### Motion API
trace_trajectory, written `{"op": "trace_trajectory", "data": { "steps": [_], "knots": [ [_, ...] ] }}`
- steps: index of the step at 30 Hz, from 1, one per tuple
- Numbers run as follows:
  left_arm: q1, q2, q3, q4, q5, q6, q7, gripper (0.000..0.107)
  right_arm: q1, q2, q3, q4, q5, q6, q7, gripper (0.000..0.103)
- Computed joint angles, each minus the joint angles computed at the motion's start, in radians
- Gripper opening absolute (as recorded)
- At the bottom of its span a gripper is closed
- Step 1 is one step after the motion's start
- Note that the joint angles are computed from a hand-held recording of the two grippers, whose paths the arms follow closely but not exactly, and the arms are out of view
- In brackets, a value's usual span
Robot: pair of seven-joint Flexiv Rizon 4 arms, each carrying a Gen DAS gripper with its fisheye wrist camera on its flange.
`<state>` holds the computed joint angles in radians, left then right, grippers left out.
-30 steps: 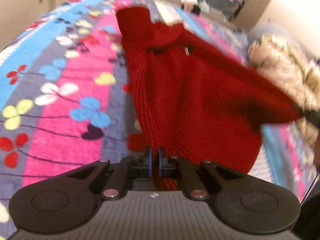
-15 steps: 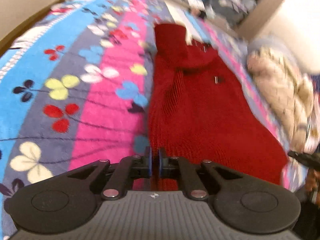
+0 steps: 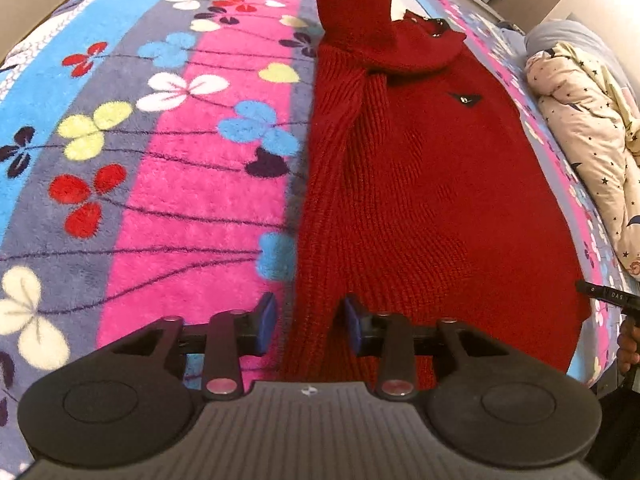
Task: Fold small clothes
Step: 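Open both tools and reposition them over the sweater body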
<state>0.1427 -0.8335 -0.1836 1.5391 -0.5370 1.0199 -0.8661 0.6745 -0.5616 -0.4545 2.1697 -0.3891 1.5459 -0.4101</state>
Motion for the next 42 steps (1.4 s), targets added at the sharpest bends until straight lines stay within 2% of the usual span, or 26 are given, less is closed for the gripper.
{"op": "trace_trajectory", "data": {
  "steps": [1, 2, 5, 6, 8, 11, 12, 13, 14, 16, 18, 20, 22, 23, 24, 26, 28, 30, 34, 36, 38, 42],
  "knots": [
    [-0.004, -0.001, 0.001, -0.001, 0.003, -0.001, -0.002, 0.023, 0.024, -0.003, -0.027, 0.004, -0.021, 0.019, -0.015, 0.011],
    [-0.01, -0.002, 0.005, -0.003, 0.011, 0.003, -0.001, 0.017, 0.07, -0.008, -0.076, 0.012, -0.034, 0.028, -0.02, 0.01],
    [-0.047, 0.006, 0.026, 0.022, 0.066, 0.1, 0.027, 0.014, 0.194, -0.004, -0.201, 0.047, -0.018, 0.028, -0.01, 0.005],
    [-0.047, 0.01, 0.018, 0.035, 0.078, 0.126, 0.045, 0.013, 0.253, -0.002, -0.265, 0.074, -0.001, 0.05, 0.003, 0.006],
    [-0.019, 0.024, -0.033, 0.072, 0.067, 0.162, 0.1, 0.013, 0.384, -0.016, -0.41, 0.132, 0.05, 0.099, 0.025, 0.005],
    [0.053, 0.045, -0.13, 0.121, 0.003, 0.164, 0.197, 0.013, 0.49, -0.011, -0.51, 0.199, 0.13, 0.161, 0.013, 0.003],
    [0.056, 0.049, -0.129, 0.125, -0.009, 0.154, 0.206, 0.013, 0.531, -0.008, -0.552, 0.213, 0.13, 0.137, 0.01, 0.003],
    [0.044, 0.049, -0.106, 0.119, -0.007, 0.139, 0.198, 0.013, 0.544, -0.007, -0.561, 0.219, 0.149, 0.123, -0.002, 0.003],
    [0.024, 0.047, -0.073, 0.108, 0.005, 0.127, 0.179, 0.013, 0.53, -0.001, -0.537, 0.219, 0.174, 0.123, -0.009, 0.003],
    [-0.005, 0.04, -0.023, 0.086, 0.029, 0.105, 0.146, 0.013, 0.445, 0.03, -0.43, 0.21, 0.192, 0.136, -0.023, 0.004],
    [-0.013, 0.034, -0.005, 0.071, 0.04, 0.083, 0.13, 0.015, 0.431, -0.001, -0.411, 0.183, 0.213, 0.142, -0.04, 0.005],
    [-0.008, 0.039, -0.017, 0.08, 0.031, 0.106, 0.135, 0.018, 0.404, -0.011, -0.381, 0.157, 0.231, 0.142, -0.059, 0.01],
    [0.04, 0.053, -0.105, 0.132, -0.028, 0.207, 0.208, 0.019, 0.374, -0.005, -0.341, 0.132, 0.252, 0.113, -0.069, 0.015],
    [0.082, 0.059, -0.18, 0.164, -0.074, 0.277, 0.268, 0.025, 0.38, -0.012, -0.345, 0.122, 0.265, 0.106, -0.074, 0.019],
    [0.118, 0.062, -0.237, 0.184, -0.107, 0.304, 0.308, 0.03, 0.409, -0.031, -0.373, 0.118, 0.28, 0.118, -0.078, 0.023],
    [0.182, 0.06, -0.346, 0.214, -0.162, 0.349, 0.386, 0.031, 0.457, -0.075, -0.424, 0.106, 0.306, 0.148, -0.098, 0.046],
    [0.201, 0.059, -0.381, 0.218, -0.18, 0.326, 0.421, 0.033, 0.476, -0.1, -0.437, 0.09, 0.32, 0.155, -0.128, 0.056],
    [0.151, 0.064, -0.316, 0.196, -0.155, 0.275, 0.408, 0.043, 0.436, -0.092, -0.386, 0.066, 0.32, 0.132, -0.167, 0.056],
    [-0.037, 0.046, -0.051, 0.093, -0.003, 0.122, 0.25, 0.047, 0.395, -0.083, -0.33, 0.031, 0.313, 0.086, -0.192, 0.056],
    [-0.091, 0.027, 0.033, 0.046, 0.071, 0.06, 0.177, 0.048, 0.389, -0.084, -0.324, 0.022, 0.307, 0.089, -0.193, 0.056],
    [-0.087, 0.025, 0.027, 0.046, 0.084, 0.065, 0.167, 0.05, 0.394, -0.086, -0.329, 0.016, 0.304, 0.086, -0.191, 0.056],
    [-0.046, 0.036, -0.043, 0.08, 0.041, 0.123, 0.194, 0.051, 0.391, -0.089, -0.328, 0.001, 0.299, 0.081, -0.184, 0.056]
  ]
}}
